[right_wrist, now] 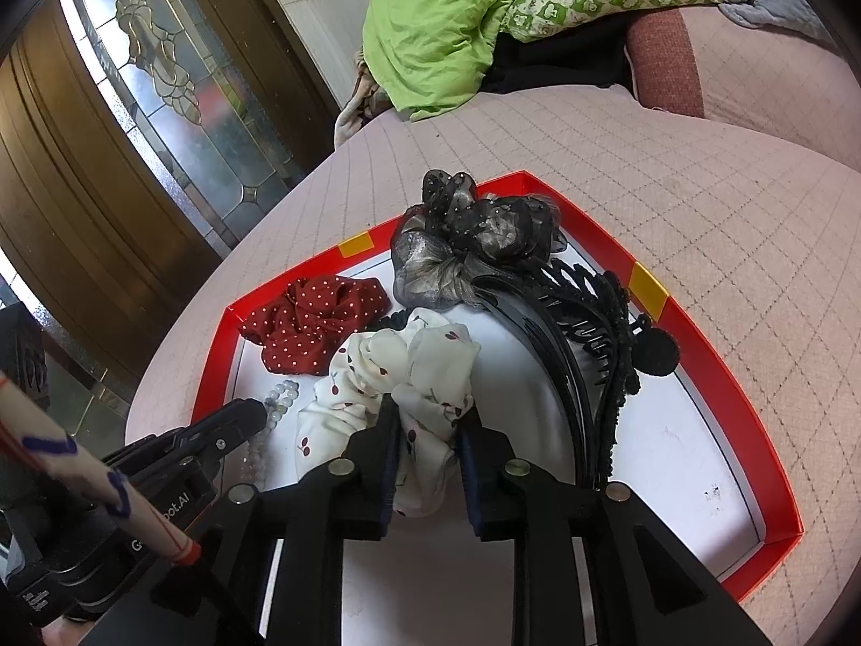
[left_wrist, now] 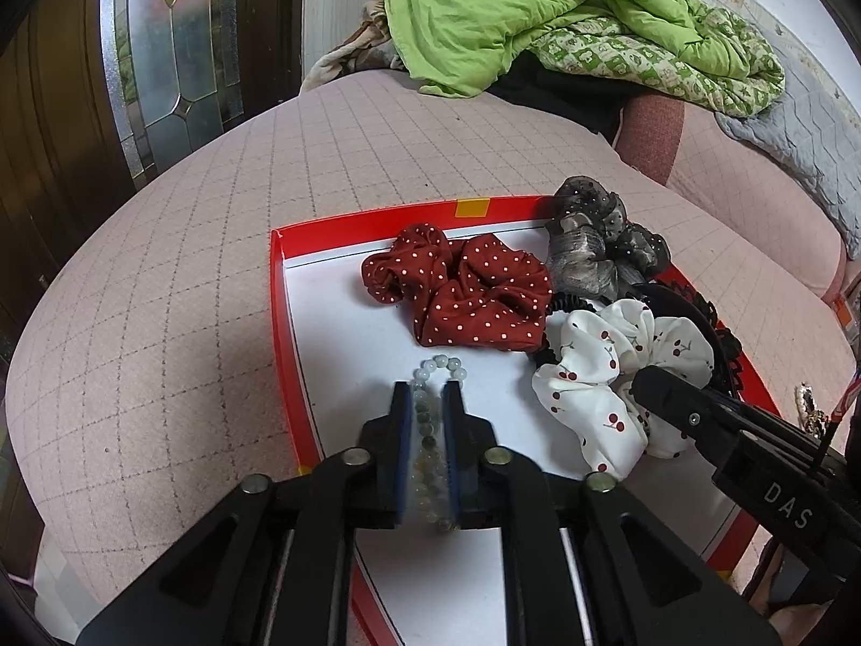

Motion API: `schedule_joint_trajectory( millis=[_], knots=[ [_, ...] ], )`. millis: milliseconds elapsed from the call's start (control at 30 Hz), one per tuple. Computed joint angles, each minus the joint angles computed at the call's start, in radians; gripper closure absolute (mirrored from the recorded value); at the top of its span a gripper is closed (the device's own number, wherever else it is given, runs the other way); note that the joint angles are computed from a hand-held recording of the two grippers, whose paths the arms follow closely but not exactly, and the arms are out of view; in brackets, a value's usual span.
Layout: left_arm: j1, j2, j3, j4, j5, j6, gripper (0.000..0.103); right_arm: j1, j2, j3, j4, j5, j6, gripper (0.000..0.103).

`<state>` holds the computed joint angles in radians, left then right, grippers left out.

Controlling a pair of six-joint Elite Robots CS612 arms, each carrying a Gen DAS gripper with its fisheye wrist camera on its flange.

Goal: Organize jewelry
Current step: 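Carry bead strand with left tool while right tool carries white scrunchie into tray, release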

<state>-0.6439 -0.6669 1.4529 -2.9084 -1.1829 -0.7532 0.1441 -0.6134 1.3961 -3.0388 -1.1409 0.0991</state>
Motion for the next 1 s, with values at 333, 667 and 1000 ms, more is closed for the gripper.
schedule_joint_trajectory(
  millis=[333,667,1000],
  knots=[
    [-0.004,-0.003,0.003,0.0,0.019,0.004,0.084,-0.002,-0.009,0.009,-0.008,0.015,0.007,0.071],
    [-0.007,-0.004,0.003,-0.001,0.042,0.009,0.078,-0.012,-0.022,0.024,-0.031,0.041,0.022,0.065],
    [-0.015,-0.005,0.002,0.004,0.075,0.011,0.066,-0.018,-0.035,0.04,-0.05,0.055,0.027,0.065]
  ],
)
